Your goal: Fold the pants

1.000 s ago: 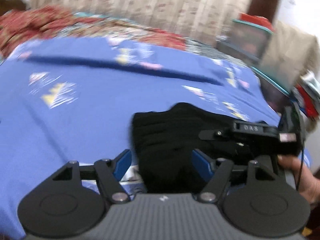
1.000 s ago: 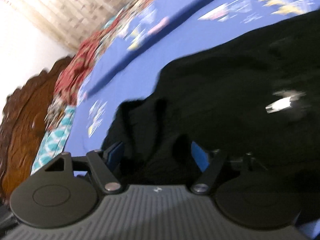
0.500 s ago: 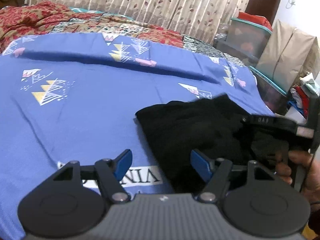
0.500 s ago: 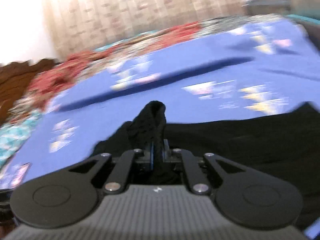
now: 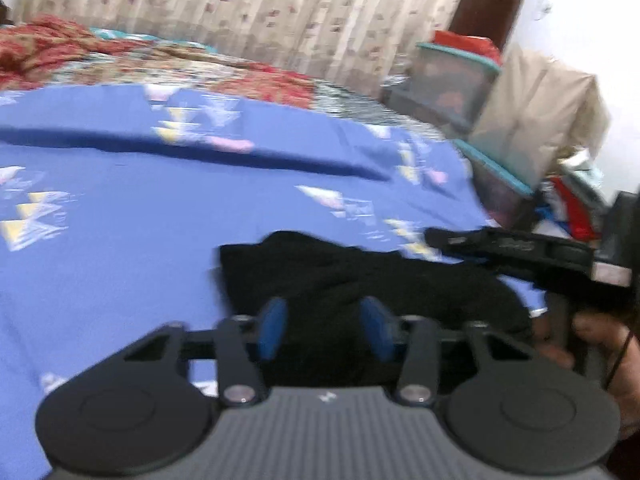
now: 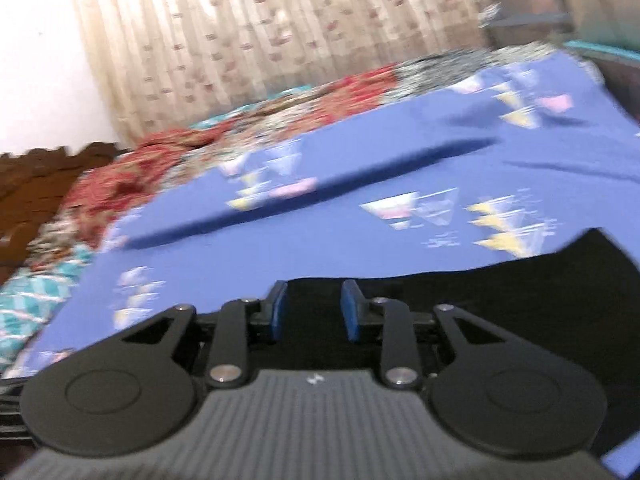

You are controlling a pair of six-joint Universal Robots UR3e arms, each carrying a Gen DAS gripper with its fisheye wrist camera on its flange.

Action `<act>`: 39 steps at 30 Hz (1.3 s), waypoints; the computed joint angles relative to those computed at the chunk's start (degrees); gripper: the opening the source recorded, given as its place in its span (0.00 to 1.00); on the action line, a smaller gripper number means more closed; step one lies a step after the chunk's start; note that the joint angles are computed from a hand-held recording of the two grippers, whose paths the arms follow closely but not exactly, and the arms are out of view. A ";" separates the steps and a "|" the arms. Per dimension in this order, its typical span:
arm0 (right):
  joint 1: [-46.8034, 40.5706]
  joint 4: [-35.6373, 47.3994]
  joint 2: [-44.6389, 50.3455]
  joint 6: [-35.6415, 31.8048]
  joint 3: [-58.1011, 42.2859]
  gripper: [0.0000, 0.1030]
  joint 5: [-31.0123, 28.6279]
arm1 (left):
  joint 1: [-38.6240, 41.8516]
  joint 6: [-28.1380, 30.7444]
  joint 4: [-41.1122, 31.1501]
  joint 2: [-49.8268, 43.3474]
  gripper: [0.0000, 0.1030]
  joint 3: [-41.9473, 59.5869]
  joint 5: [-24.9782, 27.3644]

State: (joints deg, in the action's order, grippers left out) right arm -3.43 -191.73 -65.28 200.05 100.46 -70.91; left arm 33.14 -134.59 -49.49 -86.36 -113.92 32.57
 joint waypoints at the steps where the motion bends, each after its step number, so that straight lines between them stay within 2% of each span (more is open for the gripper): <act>1: -1.05 2.62 0.75 0.30 -1.73 0.27 4.65 | -1.48 1.32 -0.63 -1.01 0.19 0.74 -0.35; 2: -2.34 6.23 1.46 0.25 -3.54 0.27 9.17 | -2.69 2.88 -1.20 -1.67 0.14 1.21 -0.10; 4: -3.78 16.55 5.06 -1.18 -8.77 0.27 15.93 | -6.32 7.16 -0.27 -3.31 0.10 1.14 3.30; 5: -3.44 20.88 7.43 -2.24 -11.85 0.18 15.04 | -9.13 8.30 3.40 -5.14 0.10 0.63 8.01; 6: -2.85 23.84 10.06 -3.25 -13.90 0.01 11.98 | -13.03 7.17 8.70 -8.74 0.07 0.93 15.64; 7: -3.50 22.14 12.52 -2.38 -13.56 0.00 12.24 | -14.54 5.60 13.84 -12.11 0.08 -0.38 19.31; 8: -5.19 17.76 14.29 1.10 -11.97 0.00 15.89 | -13.88 4.92 17.51 -13.08 0.08 -2.27 18.17; 9: -6.34 15.19 14.74 4.97 -10.48 0.00 17.90 | -12.91 6.00 17.11 -12.42 0.08 -3.16 16.63; 10: -6.71 15.15 13.79 5.74 -9.68 0.00 18.38 | -13.42 4.88 15.92 -11.94 0.08 -2.26 17.42; 12: -5.83 15.83 10.70 2.23 -7.62 0.01 16.25 | -14.42 4.06 15.58 -11.72 0.08 -1.42 18.82; 14: -5.95 13.43 6.99 1.52 -3.19 0.12 15.36 | -14.22 4.57 16.85 -11.09 0.08 -2.67 18.75; 16: -7.04 6.80 3.93 2.70 3.30 0.18 15.51 | -13.24 5.02 16.50 -9.41 0.09 -4.15 17.75; 18: -9.06 -0.07 0.55 3.32 10.56 0.18 15.83 | -12.14 5.34 13.05 -8.06 0.10 -3.28 16.45; 20: -10.87 -3.13 -1.60 2.83 14.79 0.18 16.10 | -10.58 6.08 8.37 -6.38 0.11 -2.18 14.18; 22: -11.44 -4.63 -1.10 1.91 16.06 0.19 15.00 | -8.62 7.33 3.90 -4.45 0.14 -1.63 10.72; 25: -9.52 -0.42 3.90 2.24 12.93 0.18 11.55 | -8.36 6.31 1.14 -3.48 0.16 -0.26 8.63; 26: -9.72 -5.47 6.30 4.67 13.83 0.18 12.03 | -8.31 6.15 0.57 -3.32 0.16 -0.08 8.46; 27: -9.67 -6.04 6.61 5.74 13.65 0.18 12.30 | -8.04 6.18 0.11 -2.98 0.16 -0.15 8.25; 30: -10.91 -3.04 4.69 3.59 13.49 0.18 14.27 | -6.54 6.36 -2.63 -2.15 0.21 -0.06 7.67; 32: -12.16 -4.37 3.05 5.03 15.54 0.20 15.80 | -5.24 6.29 -4.28 -1.56 0.26 -0.16 7.28; 33: -12.59 -6.91 2.77 6.26 17.01 0.25 16.39 | -4.42 5.83 -4.33 -1.15 0.32 -0.53 7.24; 35: -13.27 -13.59 1.72 7.49 21.41 0.29 17.78 | -2.29 5.63 -5.01 -0.62 0.34 -1.25 6.71; 39: -14.09 -16.13 -0.50 2.96 25.59 0.29 18.11 | 3.45 7.02 -7.26 0.21 0.34 -3.15 6.17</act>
